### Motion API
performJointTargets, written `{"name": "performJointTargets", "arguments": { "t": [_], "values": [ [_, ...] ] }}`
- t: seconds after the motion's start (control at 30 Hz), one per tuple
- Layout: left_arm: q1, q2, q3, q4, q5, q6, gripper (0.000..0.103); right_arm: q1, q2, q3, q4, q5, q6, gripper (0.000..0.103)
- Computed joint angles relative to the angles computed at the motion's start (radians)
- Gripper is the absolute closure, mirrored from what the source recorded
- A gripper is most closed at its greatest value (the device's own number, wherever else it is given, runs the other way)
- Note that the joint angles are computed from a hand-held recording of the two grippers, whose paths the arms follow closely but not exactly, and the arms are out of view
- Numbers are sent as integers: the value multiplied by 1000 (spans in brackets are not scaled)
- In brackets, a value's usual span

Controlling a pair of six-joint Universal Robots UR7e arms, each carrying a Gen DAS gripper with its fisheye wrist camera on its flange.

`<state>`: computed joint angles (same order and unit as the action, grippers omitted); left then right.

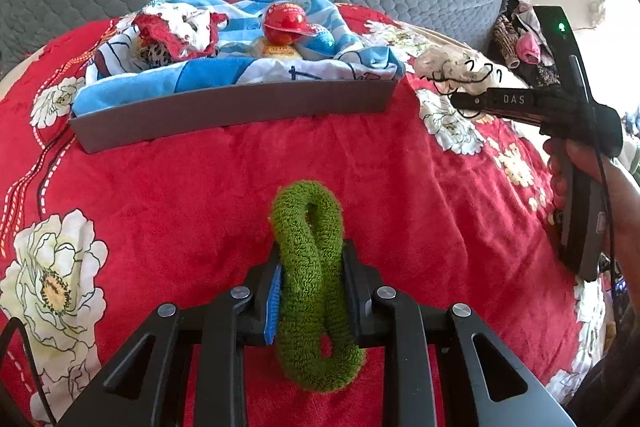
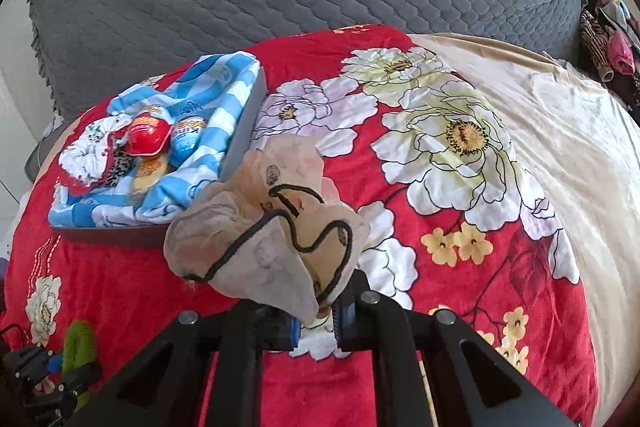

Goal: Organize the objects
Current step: 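Lift green ring and beige scrunchie and carry both toward the tray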

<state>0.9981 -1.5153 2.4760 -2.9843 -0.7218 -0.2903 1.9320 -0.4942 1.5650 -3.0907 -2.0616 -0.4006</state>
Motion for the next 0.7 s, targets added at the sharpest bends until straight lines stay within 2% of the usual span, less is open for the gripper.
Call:
{"name": "performJointTargets", "arguments": {
  "t": [0.33,0.7],
  "values": [
    [-29,-37,6,17,14,-8,77,35,-42,71,-13,21,15,92],
    [-65,-112,15,96,55,-41,77,83,-67,139,1,38,31,92]
  ]
}}
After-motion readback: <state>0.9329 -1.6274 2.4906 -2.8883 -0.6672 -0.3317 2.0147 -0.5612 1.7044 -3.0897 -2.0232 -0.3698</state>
